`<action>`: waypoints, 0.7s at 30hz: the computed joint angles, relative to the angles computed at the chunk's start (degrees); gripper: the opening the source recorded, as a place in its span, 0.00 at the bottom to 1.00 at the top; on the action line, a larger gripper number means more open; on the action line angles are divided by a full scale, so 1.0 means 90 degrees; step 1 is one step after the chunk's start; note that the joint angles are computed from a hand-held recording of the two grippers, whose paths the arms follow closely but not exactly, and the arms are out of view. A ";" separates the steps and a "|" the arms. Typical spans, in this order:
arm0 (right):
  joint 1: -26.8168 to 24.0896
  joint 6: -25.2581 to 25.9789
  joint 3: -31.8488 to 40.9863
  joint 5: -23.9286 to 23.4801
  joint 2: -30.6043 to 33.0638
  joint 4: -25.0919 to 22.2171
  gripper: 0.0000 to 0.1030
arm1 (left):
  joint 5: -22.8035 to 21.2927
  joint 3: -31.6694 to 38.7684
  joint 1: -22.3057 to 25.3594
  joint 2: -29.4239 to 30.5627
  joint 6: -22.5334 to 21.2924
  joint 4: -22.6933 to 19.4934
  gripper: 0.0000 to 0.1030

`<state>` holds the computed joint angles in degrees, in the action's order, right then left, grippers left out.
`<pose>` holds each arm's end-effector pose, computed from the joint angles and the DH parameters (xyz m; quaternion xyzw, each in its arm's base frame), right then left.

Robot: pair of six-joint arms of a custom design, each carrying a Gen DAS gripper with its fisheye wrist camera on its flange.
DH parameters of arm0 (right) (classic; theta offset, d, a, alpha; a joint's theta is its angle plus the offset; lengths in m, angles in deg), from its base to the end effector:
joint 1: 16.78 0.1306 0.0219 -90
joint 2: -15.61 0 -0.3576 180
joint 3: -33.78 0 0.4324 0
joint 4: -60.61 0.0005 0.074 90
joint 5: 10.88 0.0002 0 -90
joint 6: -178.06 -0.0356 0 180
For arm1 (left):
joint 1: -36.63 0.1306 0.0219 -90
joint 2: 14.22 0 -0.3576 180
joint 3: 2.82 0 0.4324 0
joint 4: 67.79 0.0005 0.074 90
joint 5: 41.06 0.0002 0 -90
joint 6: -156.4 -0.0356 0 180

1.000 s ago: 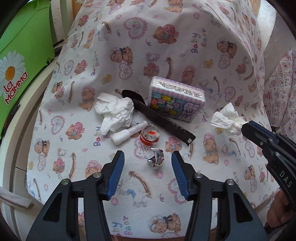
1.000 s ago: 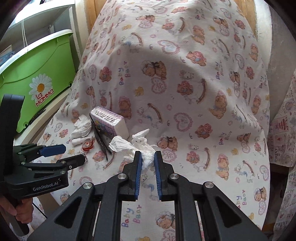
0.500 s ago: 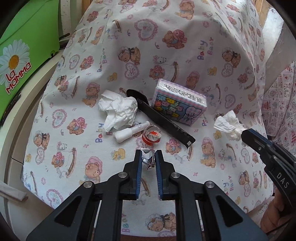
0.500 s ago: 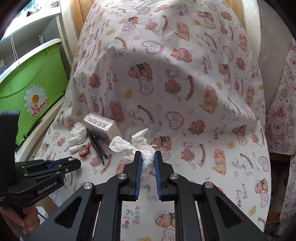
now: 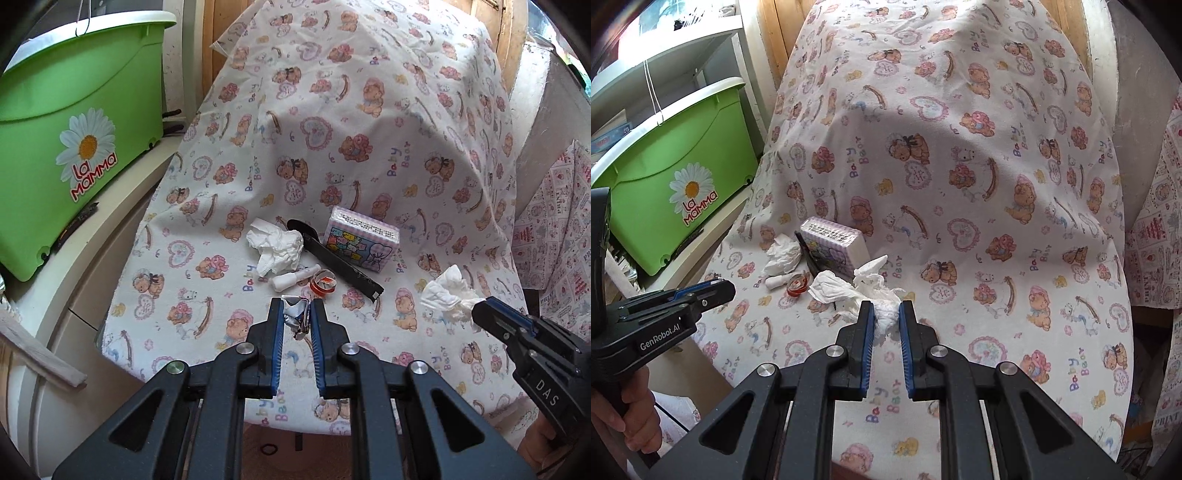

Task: Collect trash
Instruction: 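Carry both items over the pink wastebasket and open both tools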

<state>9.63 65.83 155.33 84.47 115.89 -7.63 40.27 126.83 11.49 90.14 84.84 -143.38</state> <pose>0.5061 0.2471 0.5592 -0.0168 0.9293 0.1113 0.3517 0.5191 -0.2382 0.5776 0.0292 0.9378 -0.0597 0.3408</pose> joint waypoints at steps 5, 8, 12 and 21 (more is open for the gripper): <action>0.0288 -0.0095 -0.0460 -0.0091 -0.0579 0.0228 0.15 | -0.0262 -0.0360 -0.0181 -0.0453 -0.0055 -0.0122 0.13; 0.0484 -0.0279 -0.0771 -0.0268 -0.0915 0.0304 0.15 | -0.0258 -0.0698 -0.0250 -0.0756 0.0086 -0.0203 0.13; 0.0851 -0.0263 -0.1092 0.0056 -0.1204 0.0177 0.15 | 0.0072 -0.1281 -0.0252 -0.1196 0.0419 -0.0250 0.13; 0.1135 -0.0168 -0.1463 -0.0159 -0.1292 -0.0211 0.15 | 0.0424 -0.1977 -0.0246 -0.1372 0.0480 -0.0439 0.13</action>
<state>19.85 64.32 142.16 83.03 104.26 -9.53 44.09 109.04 9.28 77.79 89.17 -147.33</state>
